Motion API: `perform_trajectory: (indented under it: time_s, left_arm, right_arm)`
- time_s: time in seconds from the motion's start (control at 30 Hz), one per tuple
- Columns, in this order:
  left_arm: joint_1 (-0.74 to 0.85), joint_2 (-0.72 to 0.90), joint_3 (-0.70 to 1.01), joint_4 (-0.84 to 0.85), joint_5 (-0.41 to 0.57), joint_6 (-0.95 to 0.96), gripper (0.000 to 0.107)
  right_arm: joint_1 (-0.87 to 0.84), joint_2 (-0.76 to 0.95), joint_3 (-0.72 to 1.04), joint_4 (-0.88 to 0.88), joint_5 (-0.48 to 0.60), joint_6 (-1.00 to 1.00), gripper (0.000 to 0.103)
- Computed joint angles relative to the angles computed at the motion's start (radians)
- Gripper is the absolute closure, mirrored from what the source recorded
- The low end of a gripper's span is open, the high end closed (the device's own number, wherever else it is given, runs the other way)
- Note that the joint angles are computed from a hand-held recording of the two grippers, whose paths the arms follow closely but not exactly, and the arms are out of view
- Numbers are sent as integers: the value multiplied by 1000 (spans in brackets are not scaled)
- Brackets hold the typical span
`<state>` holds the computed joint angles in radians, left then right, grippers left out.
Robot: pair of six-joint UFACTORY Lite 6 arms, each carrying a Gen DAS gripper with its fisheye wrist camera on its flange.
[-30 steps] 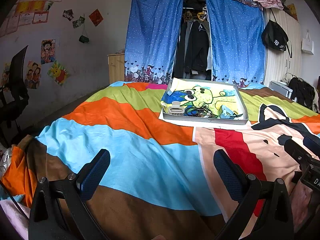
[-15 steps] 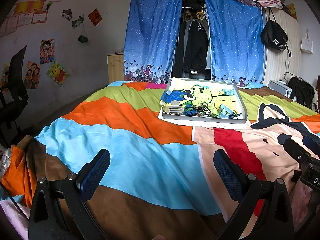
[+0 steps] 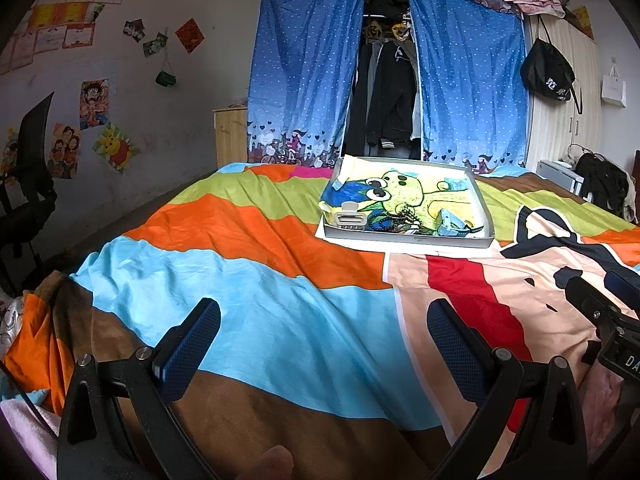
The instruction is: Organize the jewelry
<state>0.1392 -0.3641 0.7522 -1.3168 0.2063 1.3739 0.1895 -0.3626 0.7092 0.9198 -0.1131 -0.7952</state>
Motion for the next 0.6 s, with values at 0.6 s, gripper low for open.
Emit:
perform_trajectory:
  time_s: [0.6]
  left_arm:
    - [13, -4, -17, -144, -16, 184, 5]
  right_arm:
    - [3, 2, 3, 25, -1, -24, 0]
